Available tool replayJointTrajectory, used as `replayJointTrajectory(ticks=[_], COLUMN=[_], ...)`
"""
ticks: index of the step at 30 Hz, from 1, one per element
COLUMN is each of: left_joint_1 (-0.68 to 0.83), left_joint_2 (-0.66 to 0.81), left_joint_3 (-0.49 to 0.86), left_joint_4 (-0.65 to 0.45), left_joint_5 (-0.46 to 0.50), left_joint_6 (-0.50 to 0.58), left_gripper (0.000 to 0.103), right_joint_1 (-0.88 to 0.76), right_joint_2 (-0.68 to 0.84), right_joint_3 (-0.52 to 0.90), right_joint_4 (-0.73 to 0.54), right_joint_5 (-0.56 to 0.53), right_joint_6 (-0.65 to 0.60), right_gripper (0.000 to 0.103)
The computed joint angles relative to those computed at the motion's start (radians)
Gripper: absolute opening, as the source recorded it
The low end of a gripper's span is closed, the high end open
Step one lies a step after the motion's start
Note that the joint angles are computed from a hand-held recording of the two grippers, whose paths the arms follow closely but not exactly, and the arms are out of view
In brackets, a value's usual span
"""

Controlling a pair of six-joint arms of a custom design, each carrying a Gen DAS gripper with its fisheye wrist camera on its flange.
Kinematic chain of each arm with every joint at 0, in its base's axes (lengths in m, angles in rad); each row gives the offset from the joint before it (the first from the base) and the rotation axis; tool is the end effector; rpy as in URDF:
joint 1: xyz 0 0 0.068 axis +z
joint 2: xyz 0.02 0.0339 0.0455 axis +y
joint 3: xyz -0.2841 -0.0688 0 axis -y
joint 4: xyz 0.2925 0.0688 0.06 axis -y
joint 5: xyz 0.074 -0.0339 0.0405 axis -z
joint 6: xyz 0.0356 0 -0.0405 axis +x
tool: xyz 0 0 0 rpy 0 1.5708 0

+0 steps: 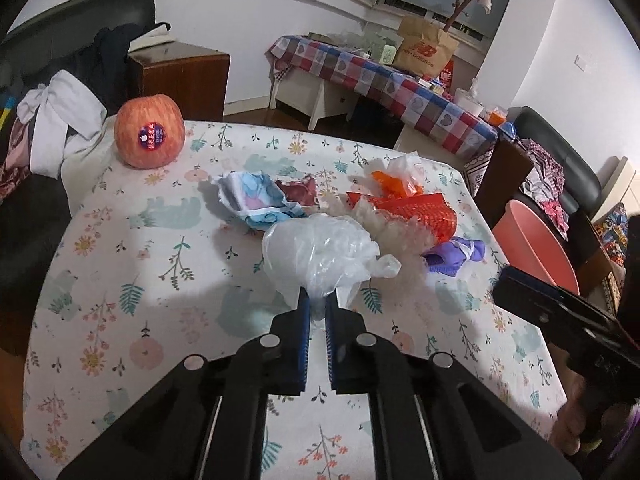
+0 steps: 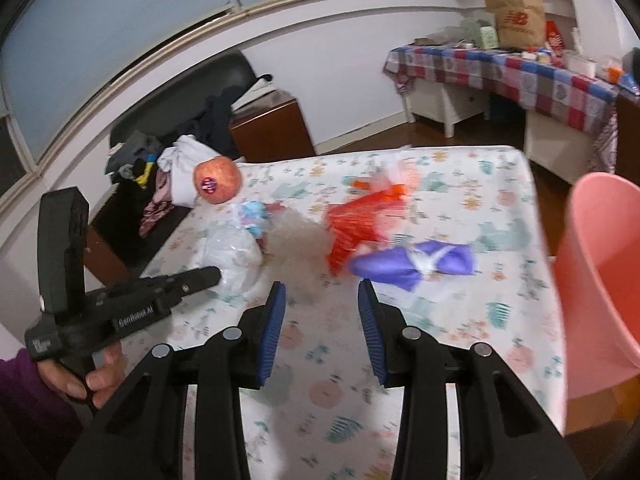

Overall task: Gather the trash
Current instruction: 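Return to the table and close the left gripper on the clear plastic bag, then close the right gripper on the clear bubble wrap and lift it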

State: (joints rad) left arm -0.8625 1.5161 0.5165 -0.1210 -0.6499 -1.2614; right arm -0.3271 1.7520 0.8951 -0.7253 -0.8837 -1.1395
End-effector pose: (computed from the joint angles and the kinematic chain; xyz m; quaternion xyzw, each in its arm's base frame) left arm 0.1839 -0.1816 0.0914 -0.2529 0.8913 -0.0331 0.3748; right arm 0.2995 -0.0726 0.1146 -0.3549 0.8314 0.3211 0.2824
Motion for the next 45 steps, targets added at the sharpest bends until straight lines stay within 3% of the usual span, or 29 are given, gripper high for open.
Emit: replayJointTrajectory(ticks=[8, 14, 20, 24, 35, 45], left_joint_1=[-0.025, -0.036, -0.046, -0.05, -0.085, -0.115], left_joint_2=[-0.039, -0.049, -0.058, -0.06, -0.099, -0.114], left_joint_3=[-0.029, -0.047, -0.053, -0.054, -0.036, 0.016], left_joint_4=[-0.023, -0.03, -0.039, -0.04, -0.106, -0.163], left_joint_5=[-0.011, -0.008, -0.013, -0.017, -0.061, -0.129], left_joint_6=[-0.037, -0.072, -0.088, -0.09, -0.119, -0.11], left_gripper=[0.006, 0.006, 0.006, 0.006, 0.006, 0.006], right_joint_1=[0.11, 0.17, 0.192, 0.188, 0.061, -0.061], right_joint_2=[0.031, 0.043, 0.089, 0.084, 0.0, -0.017], right_joint_3=[-0.013, -0.044, -0.018, -0.028, -0.035, 0.033], right_joint_4=[0.064, 0.18, 0.163, 0.176, -0.013, -0.135], right_joint_5=[0.041, 0.087, 0.104, 0.106, 0.043, -0.038], right_joint_6=[0.099, 0.189, 0.195, 0.183, -0.062, -0.149], right_gripper=[0.038, 0.038, 0.038, 0.024, 0.021, 0.021])
